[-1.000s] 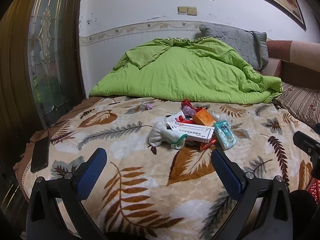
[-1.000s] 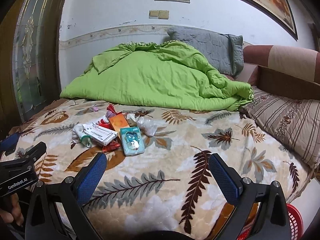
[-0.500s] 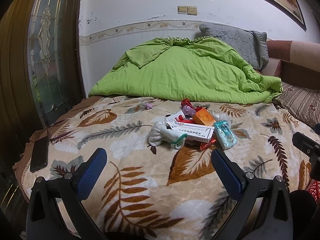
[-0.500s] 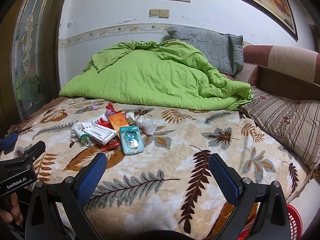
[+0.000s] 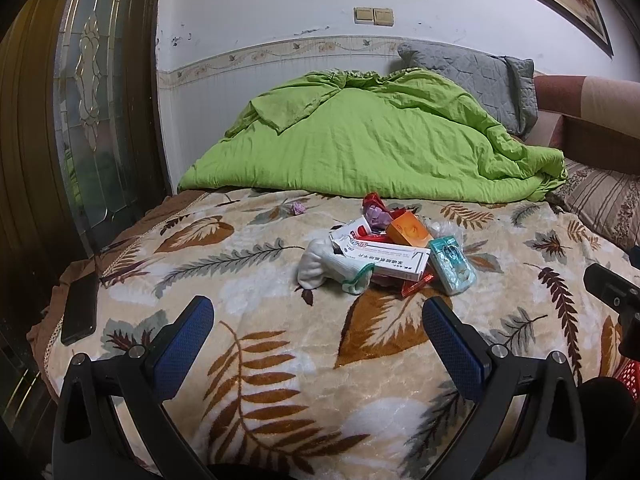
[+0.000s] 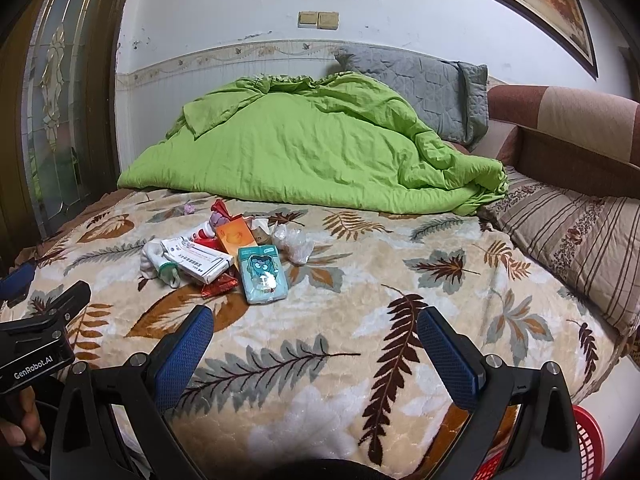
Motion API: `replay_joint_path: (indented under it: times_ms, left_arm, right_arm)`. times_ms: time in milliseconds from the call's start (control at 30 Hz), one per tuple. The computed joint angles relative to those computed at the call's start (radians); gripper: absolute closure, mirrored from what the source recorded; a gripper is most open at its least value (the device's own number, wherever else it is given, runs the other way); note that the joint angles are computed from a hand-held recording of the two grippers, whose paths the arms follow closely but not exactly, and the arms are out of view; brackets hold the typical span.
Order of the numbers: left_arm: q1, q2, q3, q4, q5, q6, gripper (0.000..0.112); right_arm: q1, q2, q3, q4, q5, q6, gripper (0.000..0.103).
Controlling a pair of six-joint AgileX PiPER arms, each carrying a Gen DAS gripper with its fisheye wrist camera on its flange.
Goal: Collect trash
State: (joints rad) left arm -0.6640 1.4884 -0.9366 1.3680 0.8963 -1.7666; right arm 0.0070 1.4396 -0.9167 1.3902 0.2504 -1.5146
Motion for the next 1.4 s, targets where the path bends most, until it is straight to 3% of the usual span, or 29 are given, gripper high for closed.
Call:
replay_joint_path:
  times_ms: [367,500,600,800,900,1100,1200,1300,1400]
  left_arm:
    - [0.020,-0.010,0.028,-0.007,-0.033,-0.015,0.009]
    - [0.074,-0.008,0.010,-0.075,-0.096,0.035,0.009]
    - [0.140,-0.010,-0.008,-0.162,-0.183,0.101,0.009]
    - [0.322,0.047,-0.106,-0.474,-0.389,0.409,0.009]
    - [0.405,0.115,-0.201,-0.645,-0.431,0.568,0.009]
    - [0.563,0.297,-0.428,-1.074,-0.439,0.963,0.028]
    - [0.609,0.366,-0.493,-1.181,-0.451,1.042,0.038]
    - [0.634,0.434,-0.553,-1.230,-0.438,1.088,0.041]
    - [0.670,0.481,-0.597,-1.397,-0.427,1.239,0.042]
  right_arm:
    - [0.012,0.012,-0.020,-0.120,-0.005,0.122,0.000]
    - [0.008,0.045,-0.065,-0.296,0.043,0.295,0.000]
    - [0.002,0.097,-0.133,-0.448,0.128,0.445,0.000]
    - [-0.014,0.271,-0.363,-0.604,0.378,0.648,0.009]
    - [0.009,0.372,-0.496,-0.645,0.441,0.740,0.014]
    - [0.054,0.609,-0.822,-0.750,0.549,0.953,0.017]
    - [0.092,0.705,-0.959,-0.850,0.553,1.037,0.017]
    - [0.125,0.786,-1.072,-0.926,0.566,1.094,0.017]
    - [0.142,0.854,-1.169,-0.984,0.594,1.148,0.017]
